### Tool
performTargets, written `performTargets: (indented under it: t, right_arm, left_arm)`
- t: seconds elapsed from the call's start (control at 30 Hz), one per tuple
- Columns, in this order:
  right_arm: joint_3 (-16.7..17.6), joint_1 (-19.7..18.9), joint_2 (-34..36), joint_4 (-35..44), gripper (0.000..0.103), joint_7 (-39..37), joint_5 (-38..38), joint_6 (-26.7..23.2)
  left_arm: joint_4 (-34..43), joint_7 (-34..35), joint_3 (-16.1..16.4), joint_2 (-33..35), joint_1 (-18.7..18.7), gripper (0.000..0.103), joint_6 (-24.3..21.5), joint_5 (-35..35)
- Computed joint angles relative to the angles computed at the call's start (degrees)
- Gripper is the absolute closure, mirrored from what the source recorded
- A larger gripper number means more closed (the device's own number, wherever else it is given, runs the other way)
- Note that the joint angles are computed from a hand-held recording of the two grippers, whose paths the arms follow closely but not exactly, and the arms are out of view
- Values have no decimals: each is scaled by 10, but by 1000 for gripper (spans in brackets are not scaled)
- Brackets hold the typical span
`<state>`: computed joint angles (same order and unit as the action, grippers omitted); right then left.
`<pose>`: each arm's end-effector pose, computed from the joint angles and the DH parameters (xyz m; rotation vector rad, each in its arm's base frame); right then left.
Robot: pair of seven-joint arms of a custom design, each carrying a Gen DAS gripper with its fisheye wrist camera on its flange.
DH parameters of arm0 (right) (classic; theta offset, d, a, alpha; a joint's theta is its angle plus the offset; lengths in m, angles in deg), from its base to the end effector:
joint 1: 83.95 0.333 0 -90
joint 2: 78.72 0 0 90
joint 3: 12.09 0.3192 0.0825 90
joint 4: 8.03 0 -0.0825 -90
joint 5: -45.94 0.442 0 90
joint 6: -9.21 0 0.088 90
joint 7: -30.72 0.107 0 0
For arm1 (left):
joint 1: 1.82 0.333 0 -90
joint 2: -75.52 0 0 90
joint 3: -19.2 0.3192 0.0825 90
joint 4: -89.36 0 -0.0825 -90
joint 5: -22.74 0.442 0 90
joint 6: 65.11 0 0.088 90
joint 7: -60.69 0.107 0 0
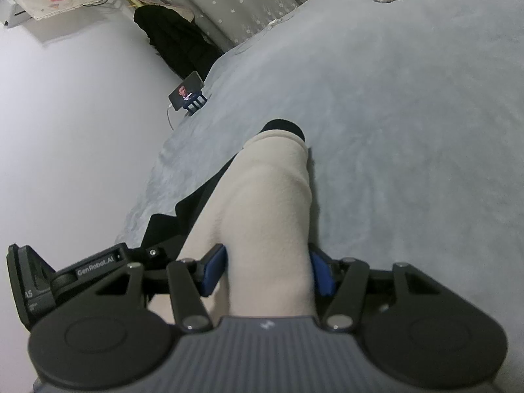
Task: Fold clothes
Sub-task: 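Grip the folded cream sweatshirt with both grippers and lift it off the bed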
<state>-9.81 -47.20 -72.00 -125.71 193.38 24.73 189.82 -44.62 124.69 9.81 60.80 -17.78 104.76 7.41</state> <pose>0.4968 0.4432 0.4676 -1.3533 1.6850 0.0139 0.5141 -0.2288 0.5154 -2.1170 1.6640 -1.2502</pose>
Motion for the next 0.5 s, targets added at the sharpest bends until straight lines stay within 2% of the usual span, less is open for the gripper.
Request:
performTargets:
  t: [0.1, 0.2, 0.37, 0.5]
  right_arm:
    - [13, -10, 4, 1, 49, -20, 26, 5]
    - [-4, 4, 3, -3, 48, -16, 22, 11]
    - [-29, 25, -5, -6, 50, 20, -25, 0]
    - [-30, 27, -4, 11, 55, 71, -93, -26]
  left_arm:
    - [-2, -16, -14, 1, 12, 47, 8, 23]
    - [-3, -37, -21, 1, 20, 48, 11, 43]
    - [-6, -80, -42, 1, 43, 50, 17, 92]
    - [-6, -100, -46, 2, 50, 59, 20, 124]
